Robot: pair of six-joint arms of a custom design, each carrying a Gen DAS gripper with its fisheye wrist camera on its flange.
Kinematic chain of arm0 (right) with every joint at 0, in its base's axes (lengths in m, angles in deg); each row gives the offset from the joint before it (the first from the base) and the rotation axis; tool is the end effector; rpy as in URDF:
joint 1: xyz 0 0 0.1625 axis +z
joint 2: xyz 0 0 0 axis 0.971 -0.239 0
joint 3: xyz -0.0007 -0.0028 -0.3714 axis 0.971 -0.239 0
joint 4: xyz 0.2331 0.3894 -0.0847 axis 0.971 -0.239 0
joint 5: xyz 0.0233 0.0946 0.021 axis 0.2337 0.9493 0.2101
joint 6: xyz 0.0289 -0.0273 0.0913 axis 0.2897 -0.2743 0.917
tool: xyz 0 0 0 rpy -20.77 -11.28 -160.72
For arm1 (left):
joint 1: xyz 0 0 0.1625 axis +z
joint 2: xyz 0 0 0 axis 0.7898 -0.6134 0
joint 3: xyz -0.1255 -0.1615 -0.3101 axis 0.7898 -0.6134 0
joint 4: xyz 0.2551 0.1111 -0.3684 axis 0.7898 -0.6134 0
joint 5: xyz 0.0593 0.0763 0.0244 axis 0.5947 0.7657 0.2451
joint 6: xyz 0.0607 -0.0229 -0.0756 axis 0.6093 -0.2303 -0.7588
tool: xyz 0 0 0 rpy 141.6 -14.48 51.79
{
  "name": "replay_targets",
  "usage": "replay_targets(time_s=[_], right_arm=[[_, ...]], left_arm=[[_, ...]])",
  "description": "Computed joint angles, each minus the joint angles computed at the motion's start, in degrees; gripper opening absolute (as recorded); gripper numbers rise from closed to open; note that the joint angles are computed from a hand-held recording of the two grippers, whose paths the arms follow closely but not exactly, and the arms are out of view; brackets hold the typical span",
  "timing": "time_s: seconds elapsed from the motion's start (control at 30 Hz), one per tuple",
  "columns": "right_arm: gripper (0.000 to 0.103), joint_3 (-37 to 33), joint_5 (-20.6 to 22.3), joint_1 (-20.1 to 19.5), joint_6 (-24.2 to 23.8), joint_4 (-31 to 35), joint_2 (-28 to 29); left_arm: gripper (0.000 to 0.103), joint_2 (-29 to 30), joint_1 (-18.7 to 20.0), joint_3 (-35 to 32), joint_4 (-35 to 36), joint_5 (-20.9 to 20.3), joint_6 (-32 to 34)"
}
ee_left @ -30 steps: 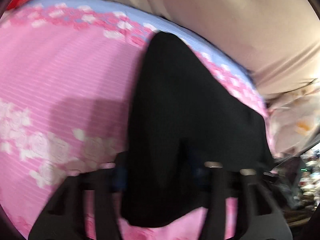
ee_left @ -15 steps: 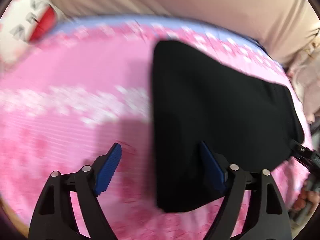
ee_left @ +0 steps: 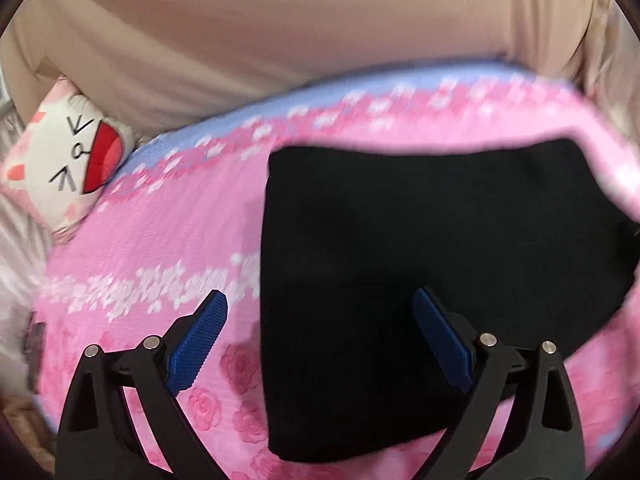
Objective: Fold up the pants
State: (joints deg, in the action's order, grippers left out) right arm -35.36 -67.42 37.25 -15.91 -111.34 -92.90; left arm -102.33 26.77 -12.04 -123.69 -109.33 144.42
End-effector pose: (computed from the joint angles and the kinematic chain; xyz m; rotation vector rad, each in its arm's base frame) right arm 0.3826 -0.7315 -0.0764 -0.2298 -2.3362 1.2768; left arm 0.0244 -0.8463 0.3664 1.0207 2.0605 -0.6077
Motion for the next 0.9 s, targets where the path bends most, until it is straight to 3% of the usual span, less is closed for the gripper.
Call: replay_targets(time_s=[0.1, 0.17, 0.27, 0.3, 0.4, 0.53, 0.63, 0.67, 0.7, 0.77, 0.83, 0.87, 0.9], right_arm=[[0.011, 0.63, 7.36, 0.95, -5.01, -3.94, -0.85], [0.015, -5.61, 5.71, 1.84, -9.15, -0.44, 2.44], [0.017, -7.42, 5.44, 0.55, -6.19, 5.91, 2.97], [0.017, -6.11, 7.61, -0.19, -4.57, 5.44, 2.21], [0.013, -3.70, 11.32, -0.95, -4.42, 2.88, 0.64], [0.008, 1.11, 17.79, -1.91, -4.33, 2.32, -3.47], [0.008, 2.43, 22.16, -2.66, -4.26, 3.29, -5.26], [0.007, 2.79, 23.94, -3.11, -4.11, 3.85, -5.72], [0.008, 3.33, 24.99, -3.41, -3.62, 4.09, -6.25], [0.013, 6.14, 27.41, -4.23, -2.93, 3.63, -8.18], [0.021, 9.48, 26.29, -4.26, -2.66, 0.68, -9.95], [0.032, 12.67, 25.16, -4.27, -2.34, -2.31, -11.55], [0.042, 14.18, 22.78, -3.96, -2.30, -4.69, -12.10]], left_arm=[[0.094, -0.05, 1.25, -0.56, -0.53, -0.44, -0.22], [0.092, -0.58, 1.38, -1.71, 2.40, -1.40, -2.42], [0.094, -3.93, 1.06, 0.22, 7.41, -6.92, -4.31], [0.098, -5.76, 0.83, 2.00, 8.72, -9.83, -4.08], [0.098, -10.34, -0.03, 8.39, 10.83, -16.85, -0.13], [0.098, -13.48, -1.90, 16.56, 11.75, -19.86, 6.71], [0.098, -12.95, -3.02, 19.40, 10.59, -19.56, 9.19], [0.094, -11.94, -3.22, 19.04, 10.47, -19.13, 8.24], [0.069, -11.06, -3.14, 18.10, 11.12, -19.55, 7.08], [0.032, -6.65, -3.23, 10.80, 19.63, -17.59, 1.25], [0.022, -2.63, -2.41, 2.23, 27.82, -19.63, -4.15], [0.011, -1.38, -2.25, -0.45, 29.48, -19.94, -5.29], [0.011, -0.48, -2.10, -2.79, 30.03, -20.21, -6.18]])
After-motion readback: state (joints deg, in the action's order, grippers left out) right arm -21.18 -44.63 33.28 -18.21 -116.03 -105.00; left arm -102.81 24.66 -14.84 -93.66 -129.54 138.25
